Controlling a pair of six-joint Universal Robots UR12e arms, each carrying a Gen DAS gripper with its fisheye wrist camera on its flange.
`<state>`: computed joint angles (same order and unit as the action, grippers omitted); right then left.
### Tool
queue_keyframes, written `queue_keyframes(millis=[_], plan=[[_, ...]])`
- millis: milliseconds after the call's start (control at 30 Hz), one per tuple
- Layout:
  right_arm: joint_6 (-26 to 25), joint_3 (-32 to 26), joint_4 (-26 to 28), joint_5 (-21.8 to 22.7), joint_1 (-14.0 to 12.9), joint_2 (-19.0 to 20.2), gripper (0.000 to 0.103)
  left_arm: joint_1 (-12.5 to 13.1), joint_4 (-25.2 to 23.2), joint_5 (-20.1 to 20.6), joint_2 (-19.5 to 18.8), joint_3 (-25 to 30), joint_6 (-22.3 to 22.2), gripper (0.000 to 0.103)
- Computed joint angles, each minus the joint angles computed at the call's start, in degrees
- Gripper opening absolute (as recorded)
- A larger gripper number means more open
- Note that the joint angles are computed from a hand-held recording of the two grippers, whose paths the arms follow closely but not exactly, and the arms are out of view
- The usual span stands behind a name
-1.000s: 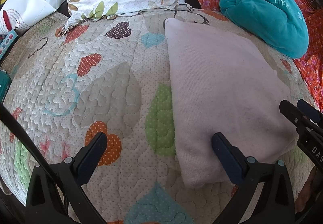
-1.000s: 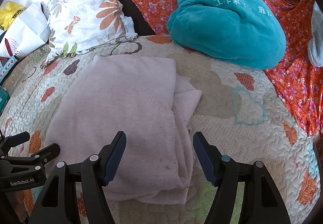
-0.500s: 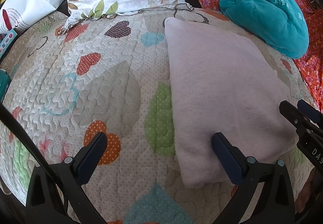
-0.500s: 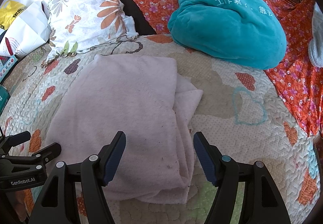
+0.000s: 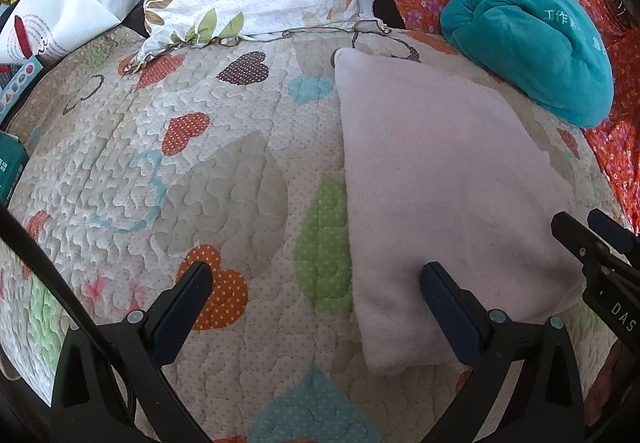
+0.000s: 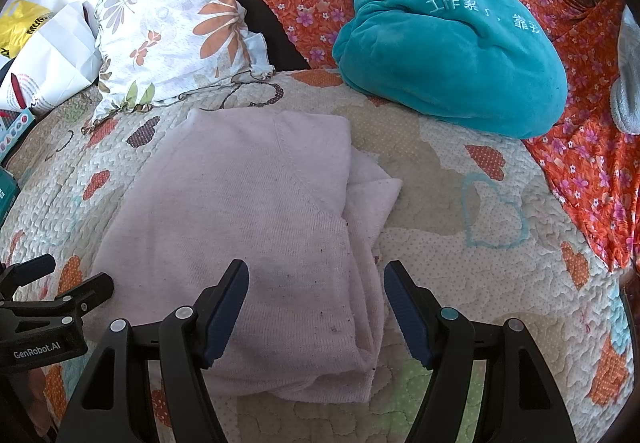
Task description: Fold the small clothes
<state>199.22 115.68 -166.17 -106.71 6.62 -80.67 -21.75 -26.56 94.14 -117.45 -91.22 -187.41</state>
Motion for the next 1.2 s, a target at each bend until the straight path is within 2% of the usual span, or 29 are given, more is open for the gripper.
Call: queue_keyframes(millis=[1200], plan=[[-0.7, 0.1, -0.5, 0.3, 0.1, 0.2, 0.077, 0.1, -1.3, -0.8, 0.0, 0.1, 0.5, 0.103]])
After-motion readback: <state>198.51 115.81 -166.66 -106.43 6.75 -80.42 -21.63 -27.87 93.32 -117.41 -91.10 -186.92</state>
